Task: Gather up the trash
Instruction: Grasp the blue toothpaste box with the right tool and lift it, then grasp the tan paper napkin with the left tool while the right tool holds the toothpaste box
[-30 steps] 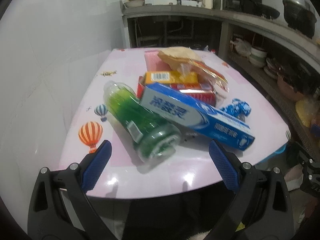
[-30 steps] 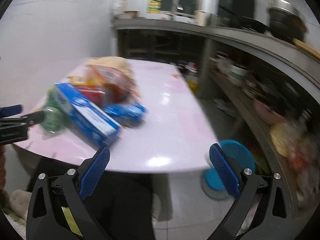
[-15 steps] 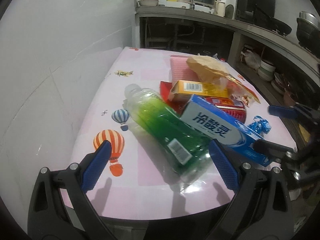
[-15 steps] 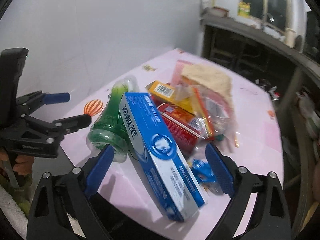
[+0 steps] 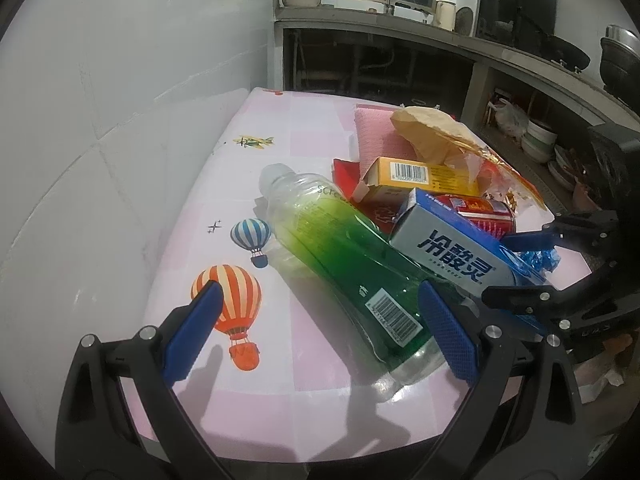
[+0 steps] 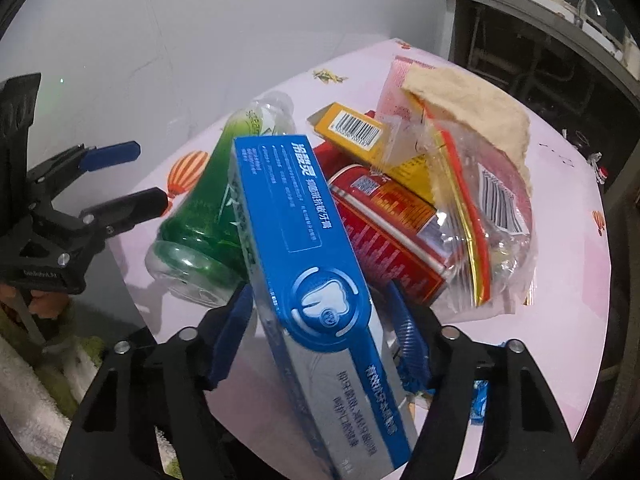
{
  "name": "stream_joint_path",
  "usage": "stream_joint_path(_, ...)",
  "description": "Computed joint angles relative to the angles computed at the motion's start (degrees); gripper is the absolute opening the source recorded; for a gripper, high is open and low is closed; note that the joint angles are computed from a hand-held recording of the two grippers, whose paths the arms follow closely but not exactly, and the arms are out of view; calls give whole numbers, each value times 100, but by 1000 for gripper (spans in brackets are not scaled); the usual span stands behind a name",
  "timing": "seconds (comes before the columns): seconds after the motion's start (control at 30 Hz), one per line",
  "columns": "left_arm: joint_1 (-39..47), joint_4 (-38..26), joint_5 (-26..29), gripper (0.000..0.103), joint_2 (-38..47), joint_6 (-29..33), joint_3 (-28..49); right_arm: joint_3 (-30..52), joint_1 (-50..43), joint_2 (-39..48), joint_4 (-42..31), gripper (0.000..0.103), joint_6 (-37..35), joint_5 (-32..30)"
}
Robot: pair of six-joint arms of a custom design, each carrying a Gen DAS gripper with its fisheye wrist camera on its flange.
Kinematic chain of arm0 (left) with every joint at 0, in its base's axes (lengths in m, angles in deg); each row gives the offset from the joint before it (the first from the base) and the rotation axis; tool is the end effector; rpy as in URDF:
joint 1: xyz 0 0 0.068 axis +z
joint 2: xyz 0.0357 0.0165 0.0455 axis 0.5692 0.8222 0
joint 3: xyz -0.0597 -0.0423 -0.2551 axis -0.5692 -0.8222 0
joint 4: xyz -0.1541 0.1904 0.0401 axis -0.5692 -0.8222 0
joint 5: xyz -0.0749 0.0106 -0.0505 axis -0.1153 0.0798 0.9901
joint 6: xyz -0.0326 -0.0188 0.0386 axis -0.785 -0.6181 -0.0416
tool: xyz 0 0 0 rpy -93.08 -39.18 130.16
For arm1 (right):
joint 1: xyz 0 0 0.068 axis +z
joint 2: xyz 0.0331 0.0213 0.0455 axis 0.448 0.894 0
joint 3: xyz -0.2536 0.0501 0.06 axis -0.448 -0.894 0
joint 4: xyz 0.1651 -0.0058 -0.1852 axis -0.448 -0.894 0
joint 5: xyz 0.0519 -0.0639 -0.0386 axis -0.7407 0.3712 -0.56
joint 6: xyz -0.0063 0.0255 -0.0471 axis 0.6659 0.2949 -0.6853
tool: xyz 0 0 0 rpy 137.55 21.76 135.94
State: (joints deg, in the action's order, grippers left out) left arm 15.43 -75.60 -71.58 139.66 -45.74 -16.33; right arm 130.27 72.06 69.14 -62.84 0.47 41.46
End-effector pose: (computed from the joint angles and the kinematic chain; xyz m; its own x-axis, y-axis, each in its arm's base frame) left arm 0.1739 -0.0615 0.3077 -0.6654 0.1833 -0.7236 0.3132 0.9485 -0.0477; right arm 0.2001 0.1967 0.3175 -0.7835 -0.3090 -0.5392 -0.4150 0.9060 0.0838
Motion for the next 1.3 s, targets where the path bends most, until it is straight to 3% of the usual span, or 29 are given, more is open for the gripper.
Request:
stream_joint_path(0.3,110,70,35,94,71,-2,-35,-198,59,-102,280,56,-1,-46)
stream_joint_path(0.53,241,43,60,94,87,6,100,-488,473,-752,327,54,473,452)
stream_joint_path(0.7,464,137,638,94,123,31,350,-888,668,-1668,389,53,962,706)
stream_joint_path(0.83,523,386,1246,94,294,-57,713,-1158,1098,-2609,98,53,1777,1471)
stream_joint_path(1.0,-3,375,1174,94,1082,-86,1728,-1343,1803,-3508,-698,53,3023,2667)
stream_joint_path(1.13,-544,-99,1294,94,2083,-39,2932,-1645,2392,-4068,-1449,53,4236,3426)
stream_joint_path(1.23,-1118,-638,1078,94,3065,108,4071,-2007,2544,-4502,-1707,53,4781,3580)
stream_joint_path(1.3,-1592,-1186,676,94,3929,253,5050,-2301,2308,-4688,-1499,53,4713,3469)
